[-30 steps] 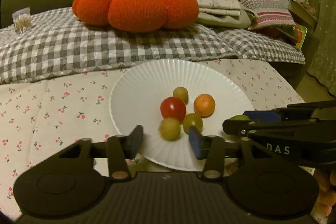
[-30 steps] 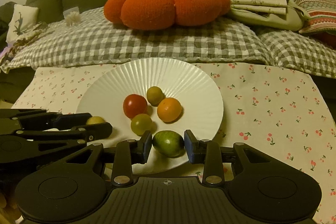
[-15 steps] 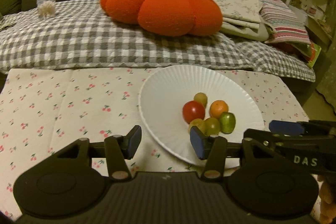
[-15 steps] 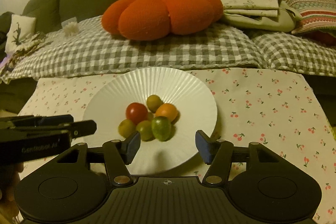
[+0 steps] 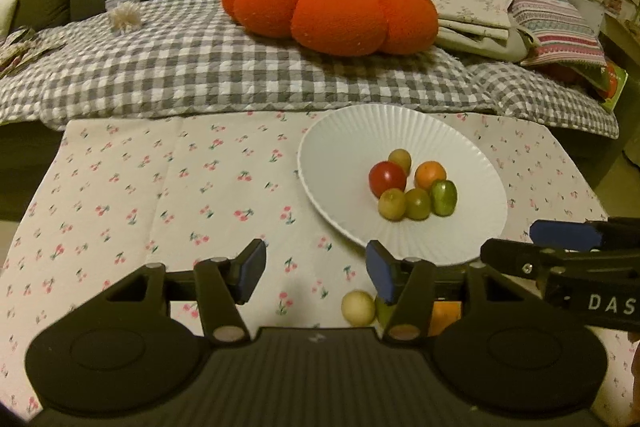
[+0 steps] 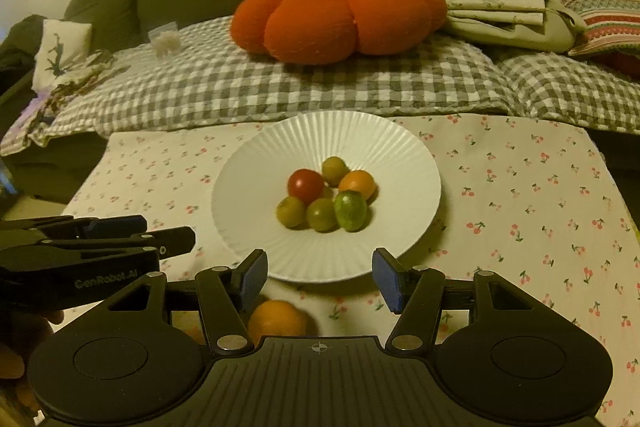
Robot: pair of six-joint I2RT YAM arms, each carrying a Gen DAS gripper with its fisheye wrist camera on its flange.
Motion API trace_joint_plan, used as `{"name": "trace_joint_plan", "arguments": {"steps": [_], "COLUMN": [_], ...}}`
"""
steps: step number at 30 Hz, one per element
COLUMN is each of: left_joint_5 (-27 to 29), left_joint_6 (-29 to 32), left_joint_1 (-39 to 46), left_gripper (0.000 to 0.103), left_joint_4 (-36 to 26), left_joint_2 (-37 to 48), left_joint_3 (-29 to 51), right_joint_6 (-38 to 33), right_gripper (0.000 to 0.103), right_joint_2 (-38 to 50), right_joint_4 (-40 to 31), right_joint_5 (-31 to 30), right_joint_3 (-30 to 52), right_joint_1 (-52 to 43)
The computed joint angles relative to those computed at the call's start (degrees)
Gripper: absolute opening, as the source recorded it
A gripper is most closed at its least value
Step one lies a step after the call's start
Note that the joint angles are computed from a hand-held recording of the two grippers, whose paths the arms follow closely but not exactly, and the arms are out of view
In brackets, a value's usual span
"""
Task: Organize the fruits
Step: 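Withdraw both tools from the plate toward the large oranges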
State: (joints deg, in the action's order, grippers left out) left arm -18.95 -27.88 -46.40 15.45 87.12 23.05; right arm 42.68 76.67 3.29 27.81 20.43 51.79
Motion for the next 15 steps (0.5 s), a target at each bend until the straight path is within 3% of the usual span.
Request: {"name": "trace_joint_plan", "arguments": {"steps": [5, 11, 15], "left_joint_5": [-2.57, -3.97, -4.17], "left_joint_6": [-1.86, -3.43, -4.34], "left_joint_1": [-2.48, -5.16, -6.26], "left_gripper": [0.057, 0.066, 0.076], "left_joint_4": [-3.92, -7.16, -8.15], "left_joint_2": [-3.87, -7.96, -9.89], "left_joint_3": [-1.33, -3.01, -4.51], "right_joint_6": [2.03, 3.87, 5.91], "right_gripper": [0.061, 0.063, 0.071], "right_joint_2": [-3.06, -4.76, -5.80], "right_joint_4": [-3.89, -6.45, -7.28], "right_joint_5": [1.26, 2.01, 1.24], "right_joint_3": [0.19, -0.19, -0.98], "right_joint_1": [3.38, 6.05, 6.24]}}
